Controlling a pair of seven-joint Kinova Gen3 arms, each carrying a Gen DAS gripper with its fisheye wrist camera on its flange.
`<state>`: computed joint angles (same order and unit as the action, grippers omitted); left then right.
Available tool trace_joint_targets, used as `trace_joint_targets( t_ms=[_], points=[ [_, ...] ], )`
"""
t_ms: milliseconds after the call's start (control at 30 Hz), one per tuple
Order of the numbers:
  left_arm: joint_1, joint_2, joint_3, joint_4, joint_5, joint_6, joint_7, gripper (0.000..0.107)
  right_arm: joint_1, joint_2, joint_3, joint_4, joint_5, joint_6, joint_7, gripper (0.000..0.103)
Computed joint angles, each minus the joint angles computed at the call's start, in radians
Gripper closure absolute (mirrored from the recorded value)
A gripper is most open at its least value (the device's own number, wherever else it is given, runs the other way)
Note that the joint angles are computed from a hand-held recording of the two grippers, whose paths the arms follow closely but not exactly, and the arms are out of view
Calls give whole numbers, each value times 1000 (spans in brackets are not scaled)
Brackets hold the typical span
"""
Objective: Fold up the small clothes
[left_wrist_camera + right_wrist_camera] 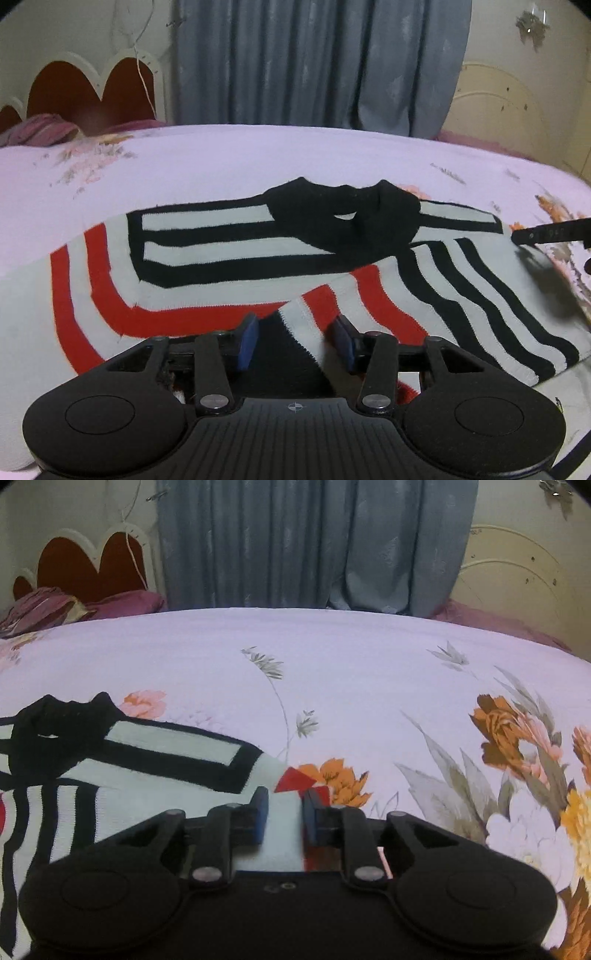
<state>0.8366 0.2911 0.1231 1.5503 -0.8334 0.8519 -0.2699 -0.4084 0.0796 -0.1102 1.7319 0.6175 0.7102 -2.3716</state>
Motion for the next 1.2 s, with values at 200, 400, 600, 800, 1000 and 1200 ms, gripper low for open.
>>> trace_joint_targets(
  t_ms=[200,400,600,800,1000,1200],
  points=[
    [15,31,16,-45,-15,22,-29,61,-39,-69,-51,72,114,-23,-105,77],
    [71,-14,-11,-8,-55,31,16,60,10,-122,-59,92,29,19,-56,81],
    [71,-13,55,43,-70,47,77,60,-11,-260,-120,198,-83,49,85,82],
    [107,-31,36,35,-102,58,119,59,65,-277,-245,214,-46,123,-35,78],
    [111,11,59,-16,-63,134,79,58,60,-253,-267,229,-79,109,-53,79],
    [132,-30,37,55,-170,143,190,58,12,-256,-272,208,34,128,-172,77]
  ],
)
